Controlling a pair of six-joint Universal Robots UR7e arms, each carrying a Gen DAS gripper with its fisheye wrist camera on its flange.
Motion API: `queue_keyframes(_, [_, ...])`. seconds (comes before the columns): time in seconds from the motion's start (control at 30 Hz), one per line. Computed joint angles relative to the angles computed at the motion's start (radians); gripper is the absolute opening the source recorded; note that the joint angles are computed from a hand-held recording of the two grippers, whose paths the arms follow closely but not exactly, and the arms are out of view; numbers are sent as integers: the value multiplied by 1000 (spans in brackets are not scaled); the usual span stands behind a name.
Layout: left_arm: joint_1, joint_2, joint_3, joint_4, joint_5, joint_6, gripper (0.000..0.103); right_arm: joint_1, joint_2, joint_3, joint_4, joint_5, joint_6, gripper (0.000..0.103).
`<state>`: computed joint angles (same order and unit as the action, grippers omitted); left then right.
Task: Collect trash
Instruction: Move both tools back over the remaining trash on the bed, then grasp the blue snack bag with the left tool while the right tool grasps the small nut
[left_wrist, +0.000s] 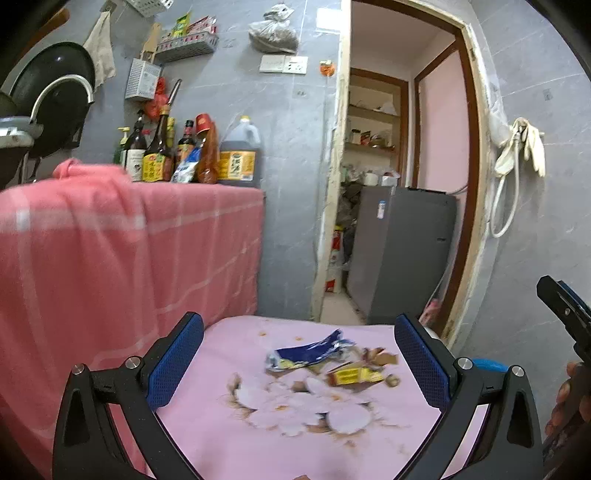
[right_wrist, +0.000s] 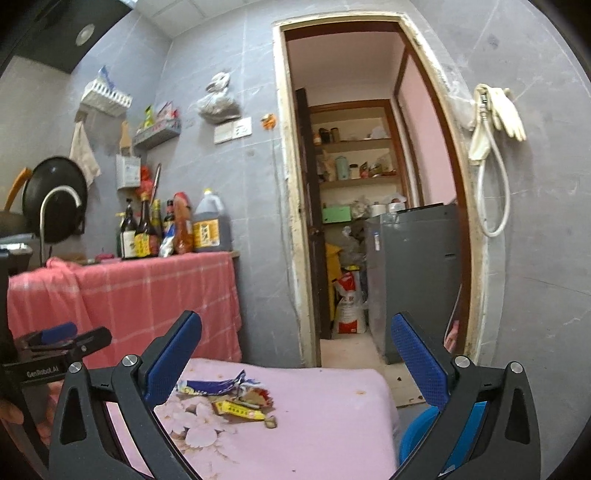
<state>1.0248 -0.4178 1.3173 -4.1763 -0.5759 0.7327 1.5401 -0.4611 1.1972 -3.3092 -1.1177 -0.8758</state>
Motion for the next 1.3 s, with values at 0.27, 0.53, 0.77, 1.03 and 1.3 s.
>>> queue_keyframes(0.27, [58, -17, 44, 110, 44, -116, 101, 9, 55, -44, 56, -59, -76, 103])
queue_keyframes(0.53, [113, -47, 73, 412, 76, -359, 101, 15, 113, -146, 217, -169, -132, 103])
queue_keyframes(0.77, [142, -68, 48, 577, 56, -465, 100, 25, 163, -264, 381, -258, -121, 102])
queue_keyframes(1.03, [180, -51, -57, 759, -1, -523, 80, 59, 273, -495, 654, -459, -107, 77])
queue_keyframes(1.3, [210, -48, -137, 921, -44, -650, 58, 70, 362, -673, 864, -537, -90, 51])
